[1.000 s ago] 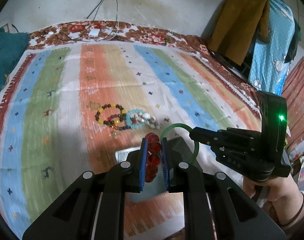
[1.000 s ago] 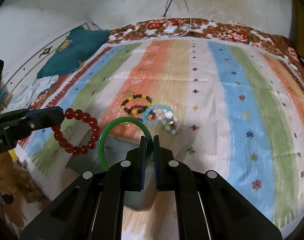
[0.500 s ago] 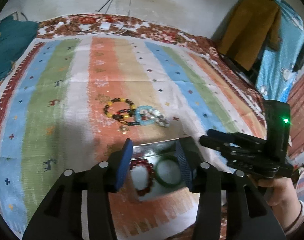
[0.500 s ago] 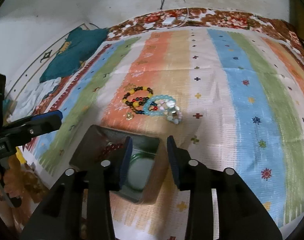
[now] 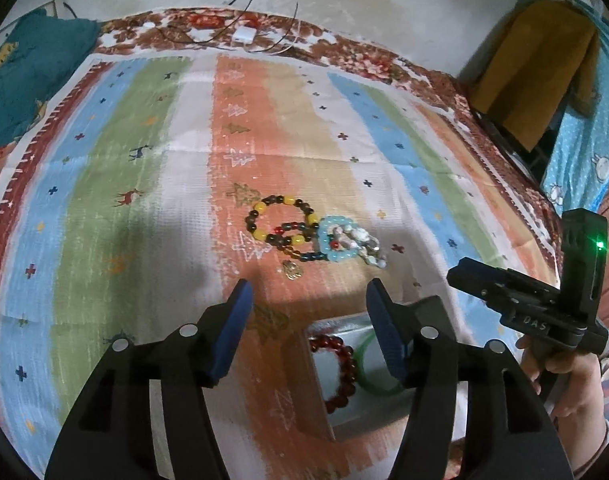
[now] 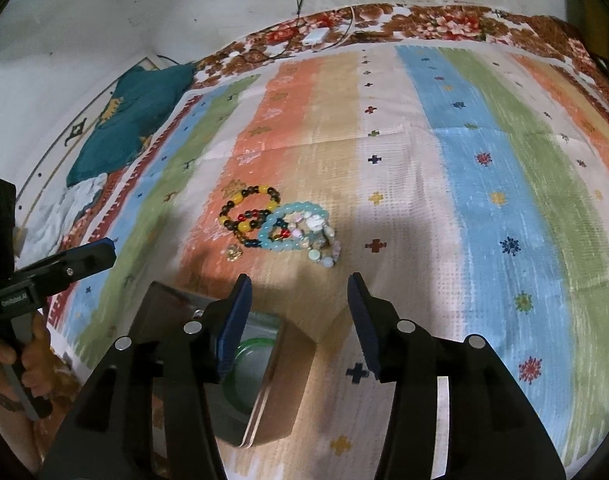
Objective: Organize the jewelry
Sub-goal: 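Lower both held pieces into the silver tin and open both grippers, then move both open tools back to the remaining bracelets on the bed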
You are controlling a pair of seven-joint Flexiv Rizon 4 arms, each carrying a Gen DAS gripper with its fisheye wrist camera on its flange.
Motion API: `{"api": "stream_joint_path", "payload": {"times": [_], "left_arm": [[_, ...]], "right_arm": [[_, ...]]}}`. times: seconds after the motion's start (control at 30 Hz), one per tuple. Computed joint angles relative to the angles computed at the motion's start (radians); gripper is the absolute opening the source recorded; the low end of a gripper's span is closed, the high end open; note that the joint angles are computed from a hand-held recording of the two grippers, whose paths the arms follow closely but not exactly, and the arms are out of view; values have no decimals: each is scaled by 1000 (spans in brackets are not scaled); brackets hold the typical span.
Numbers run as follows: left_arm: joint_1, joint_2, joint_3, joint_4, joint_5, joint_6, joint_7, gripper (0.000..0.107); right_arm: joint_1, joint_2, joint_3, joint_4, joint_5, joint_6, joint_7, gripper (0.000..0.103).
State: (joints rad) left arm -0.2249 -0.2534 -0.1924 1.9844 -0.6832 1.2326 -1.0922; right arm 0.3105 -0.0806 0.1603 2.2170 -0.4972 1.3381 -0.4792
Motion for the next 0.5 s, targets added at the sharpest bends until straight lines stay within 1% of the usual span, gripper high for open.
{"api": "stream_joint_path", "payload": {"times": [0.13, 0.2, 0.3, 0.5], "left_arm": [[3, -32, 16, -44, 49, -37, -45, 60], [10, -44, 16, -59, 60, -44, -55, 63], [22, -62, 13, -78, 65, -66, -68, 63], [31, -95, 13, -120, 96, -95, -90, 63]], "right_arm": [[-2, -23, 2, -24, 43, -15, -47, 51], [-4, -38, 4, -42, 75, -33, -80, 51], [-6, -55, 10, -63, 133, -46, -130, 51], [1, -85, 7, -98, 181, -68, -178, 52]]}}
